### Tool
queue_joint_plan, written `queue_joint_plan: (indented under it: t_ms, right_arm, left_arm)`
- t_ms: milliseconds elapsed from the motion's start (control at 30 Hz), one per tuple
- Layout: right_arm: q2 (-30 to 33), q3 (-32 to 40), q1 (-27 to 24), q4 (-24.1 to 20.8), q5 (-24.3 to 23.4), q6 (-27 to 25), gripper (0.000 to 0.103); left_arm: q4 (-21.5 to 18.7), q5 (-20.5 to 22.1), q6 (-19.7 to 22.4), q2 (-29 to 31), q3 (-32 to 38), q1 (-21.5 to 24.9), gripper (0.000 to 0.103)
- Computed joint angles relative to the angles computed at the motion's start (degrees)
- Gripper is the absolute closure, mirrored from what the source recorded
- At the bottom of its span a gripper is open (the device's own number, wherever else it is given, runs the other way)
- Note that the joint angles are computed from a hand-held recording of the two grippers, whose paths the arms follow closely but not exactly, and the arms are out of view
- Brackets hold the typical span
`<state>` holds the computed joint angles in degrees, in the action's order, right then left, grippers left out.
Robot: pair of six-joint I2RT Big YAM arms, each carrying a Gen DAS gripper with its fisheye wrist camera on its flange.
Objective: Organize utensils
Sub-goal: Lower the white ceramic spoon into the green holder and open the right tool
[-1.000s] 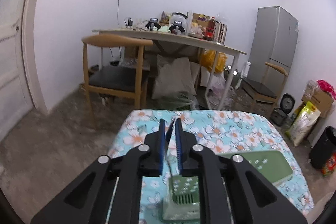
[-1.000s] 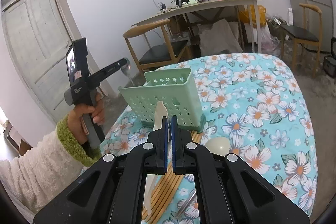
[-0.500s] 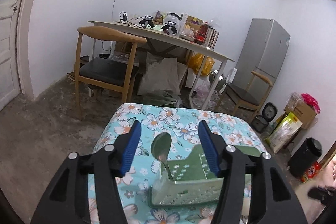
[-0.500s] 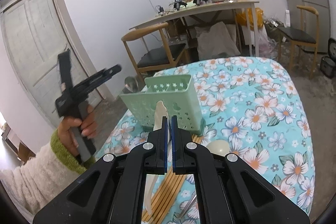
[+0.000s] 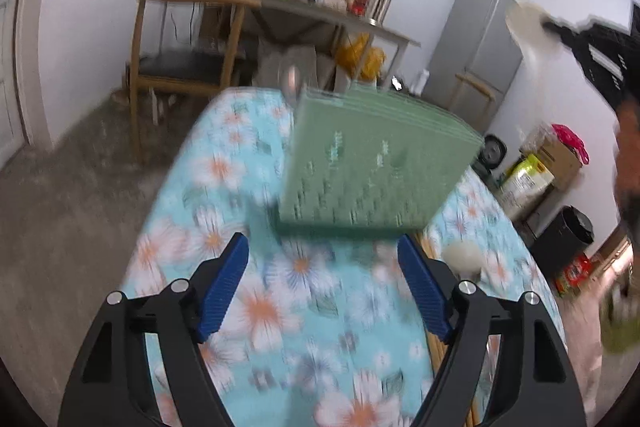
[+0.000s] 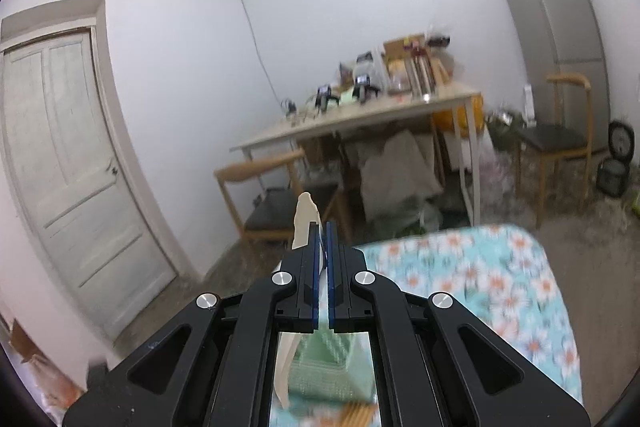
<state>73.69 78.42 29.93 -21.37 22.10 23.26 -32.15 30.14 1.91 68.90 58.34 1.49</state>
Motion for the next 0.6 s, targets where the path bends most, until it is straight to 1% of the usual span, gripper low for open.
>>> queue_joint_plan:
  t_ms: [67, 167, 267, 333, 400, 500, 567, 600]
  right_arm:
    - [1.6, 0.7, 0.0, 2.6, 1.6, -2.2, 0.102]
    - [4.5, 0.6, 0.8, 7.8, 6.1, -8.5, 0.102]
    - [6.5, -0.5, 1.1, 9.9, 7.8, -12.0, 0.102]
    - [7.2, -1.9, 1.6, 11.1, 9.2, -14.3, 0.102]
    - [7.7, -3.4, 2.0, 11.4, 10.3, -16.1, 0.101]
    - [7.4, -5.0, 2.8, 10.5, 10.1, -16.4, 0.101]
    - [6.4, -6.4, 3.6, 10.2, 10.4, -16.6, 0.096]
    - [6.2, -6.3, 4.1, 9.7, 11.0, -16.6, 0.086]
  left_arm:
    - [-0.1, 0.7, -0.3, -0.2, -1.4, 0.3, 0.028]
    - [0.2, 0.2, -0.5, -0.4, -3.1, 0.2, 0.028]
    - [0.2, -0.3, 0.0, -0.6, -3.6, 0.2, 0.027]
    - [0.8, 0.0, 0.4, -1.1, -4.6, 0.4, 0.027]
    - [1.4, 0.0, 0.5, -1.2, -4.7, 0.5, 0.027]
    - [1.5, 0.7, 0.5, -1.0, -4.3, 0.9, 0.026]
    - [1.3, 1.0, 0.7, -1.1, -4.3, 0.9, 0.025]
    - [1.3, 1.0, 0.8, -1.2, -4.4, 0.9, 0.025]
